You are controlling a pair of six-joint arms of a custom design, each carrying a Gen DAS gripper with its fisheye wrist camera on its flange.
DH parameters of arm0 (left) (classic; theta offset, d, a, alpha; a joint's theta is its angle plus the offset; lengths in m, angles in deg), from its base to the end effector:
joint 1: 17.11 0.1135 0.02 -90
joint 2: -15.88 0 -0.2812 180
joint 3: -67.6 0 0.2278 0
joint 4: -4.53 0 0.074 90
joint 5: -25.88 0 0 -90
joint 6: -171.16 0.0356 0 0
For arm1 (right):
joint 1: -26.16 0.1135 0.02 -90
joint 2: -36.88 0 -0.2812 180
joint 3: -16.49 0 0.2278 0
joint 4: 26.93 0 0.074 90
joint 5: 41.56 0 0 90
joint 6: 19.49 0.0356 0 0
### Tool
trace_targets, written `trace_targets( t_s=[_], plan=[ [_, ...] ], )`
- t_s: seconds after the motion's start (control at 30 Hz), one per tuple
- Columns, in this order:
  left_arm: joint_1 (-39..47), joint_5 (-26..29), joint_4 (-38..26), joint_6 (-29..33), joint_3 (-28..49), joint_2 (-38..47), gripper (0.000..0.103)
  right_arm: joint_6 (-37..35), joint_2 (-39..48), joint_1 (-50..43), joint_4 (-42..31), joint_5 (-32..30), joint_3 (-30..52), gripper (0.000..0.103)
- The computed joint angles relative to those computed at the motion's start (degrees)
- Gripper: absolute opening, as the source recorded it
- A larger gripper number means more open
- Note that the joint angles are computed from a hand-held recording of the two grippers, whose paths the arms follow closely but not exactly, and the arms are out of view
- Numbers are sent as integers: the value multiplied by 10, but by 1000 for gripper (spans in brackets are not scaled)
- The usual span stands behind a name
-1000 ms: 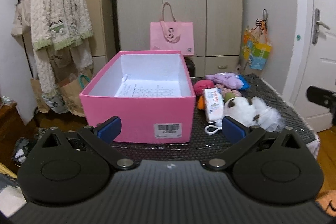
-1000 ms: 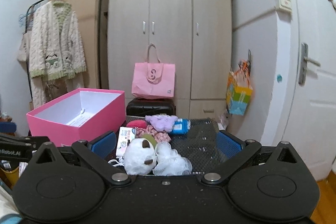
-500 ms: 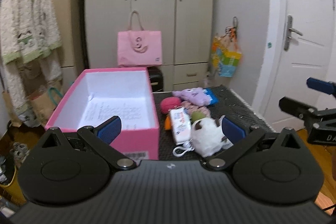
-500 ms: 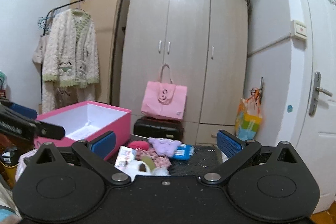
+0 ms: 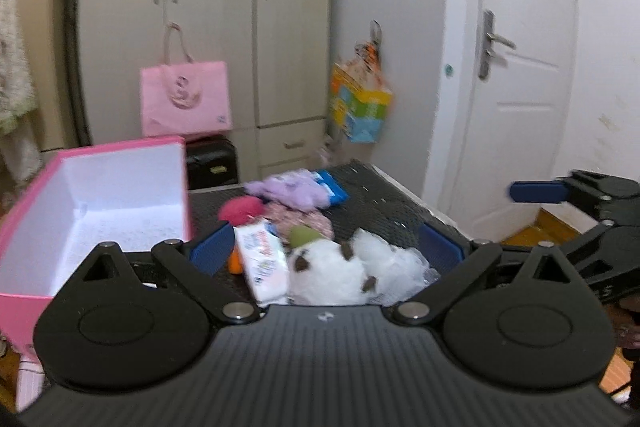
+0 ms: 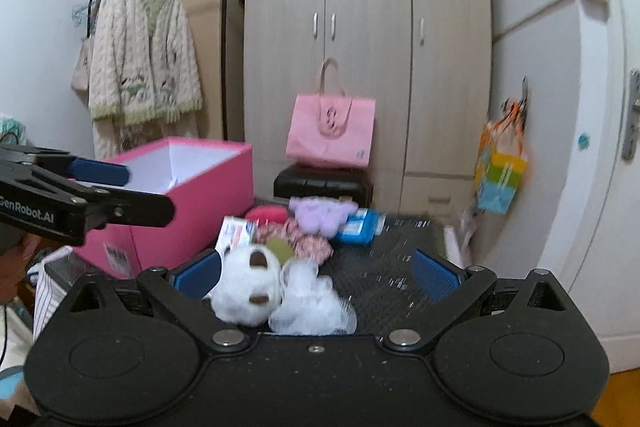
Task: Organize soft objects
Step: 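Lower the left gripper onto the white panda plush while the right gripper approaches the white bath puff, then close the left gripper on the panda plush while the right gripper grasps the bath puff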
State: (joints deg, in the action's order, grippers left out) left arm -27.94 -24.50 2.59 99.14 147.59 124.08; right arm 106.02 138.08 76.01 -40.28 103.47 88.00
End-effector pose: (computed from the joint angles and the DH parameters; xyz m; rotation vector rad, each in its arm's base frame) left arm 0.3849 -0.0968 0.2220 0.8917 1.8188 -0.6419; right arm 0.2425 0.2422 0.2121 0.1922 1.9673 -0.1705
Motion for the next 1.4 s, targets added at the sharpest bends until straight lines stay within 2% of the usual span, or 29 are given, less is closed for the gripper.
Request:
trace_targets(
  t_s=[0.1, 0.27, 0.43, 0.57, 0.67, 0.77, 0.83, 0.97, 1.07, 1.2, 1.27, 1.33, 1.4],
  plan=[
    [-12, 6, -20, 3, 24, 30, 97, -13, 13, -24, 48, -48, -22, 95],
    [-27, -1, -92, 12, 100, 90, 82, -61, 58, -65, 129, -119, -41, 84],
    [-37, -16, -156, 7, 181, 151, 71, -97, 90, -99, 175, -171, -42, 83],
    [-43, -30, -180, -16, 228, 186, 71, -99, 101, -128, 199, -205, -51, 80],
    [-44, -36, -199, -23, 253, 205, 71, -91, 103, -150, 238, -249, -75, 66],
    [-43, -32, -247, -23, 291, 229, 71, -81, 100, -172, 278, -299, -100, 56],
    [-43, -27, -272, -25, 311, 242, 71, -73, 98, -179, 275, -310, -104, 55],
    [-51, -37, -253, -30, 298, 239, 71, -76, 106, -185, 253, -313, -89, 55],
    [-55, -44, -233, -34, 284, 236, 72, -89, 118, -178, 231, -299, -68, 60],
    [-57, -44, -161, -49, 234, 227, 74, -103, 141, -168, 220, -274, -44, 60],
    [-58, -50, -130, -52, 210, 219, 74, -102, 146, -164, 232, -267, -45, 48],
    [-59, -54, -118, -56, 196, 214, 71, -101, 145, -160, 250, -265, -54, 40],
    [-58, -56, -120, -55, 195, 211, 67, -100, 145, -155, 256, -260, -58, 36]
  ],
)
